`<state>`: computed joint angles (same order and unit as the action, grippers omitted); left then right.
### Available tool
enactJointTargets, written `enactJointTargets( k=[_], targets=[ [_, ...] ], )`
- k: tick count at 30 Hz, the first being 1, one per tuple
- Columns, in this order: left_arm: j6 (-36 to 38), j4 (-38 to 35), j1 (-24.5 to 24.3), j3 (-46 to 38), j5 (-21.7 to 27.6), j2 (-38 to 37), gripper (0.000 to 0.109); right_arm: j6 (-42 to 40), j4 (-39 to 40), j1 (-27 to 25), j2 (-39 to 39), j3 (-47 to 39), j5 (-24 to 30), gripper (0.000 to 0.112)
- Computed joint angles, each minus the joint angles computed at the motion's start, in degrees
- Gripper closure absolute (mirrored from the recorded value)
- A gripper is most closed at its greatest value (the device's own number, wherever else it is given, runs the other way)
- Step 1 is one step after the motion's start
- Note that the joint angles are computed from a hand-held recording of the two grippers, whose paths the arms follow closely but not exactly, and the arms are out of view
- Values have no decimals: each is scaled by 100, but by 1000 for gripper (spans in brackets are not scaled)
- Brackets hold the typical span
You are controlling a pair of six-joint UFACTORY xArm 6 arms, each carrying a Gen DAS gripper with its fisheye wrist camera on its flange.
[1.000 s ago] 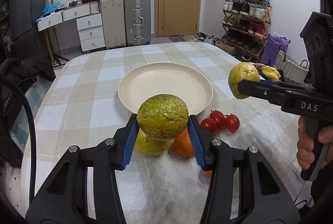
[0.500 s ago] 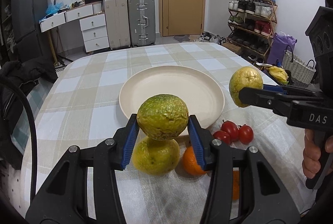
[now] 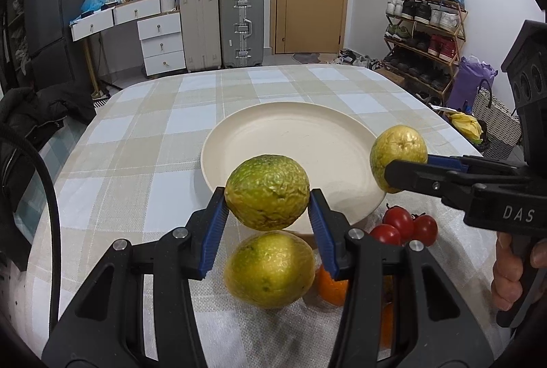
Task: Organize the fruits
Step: 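Lower the green citrus into the plate with the left gripper while the right gripper releases its yellow fruit there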
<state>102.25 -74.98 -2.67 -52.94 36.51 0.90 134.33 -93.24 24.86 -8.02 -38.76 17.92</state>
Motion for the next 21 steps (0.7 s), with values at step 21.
enactJointTargets(
  k=[21],
  targets=[
    [-184, 98, -343, -297, -430, 369, 63, -778, 510, -281, 574, -397, -244, 65]
  ],
)
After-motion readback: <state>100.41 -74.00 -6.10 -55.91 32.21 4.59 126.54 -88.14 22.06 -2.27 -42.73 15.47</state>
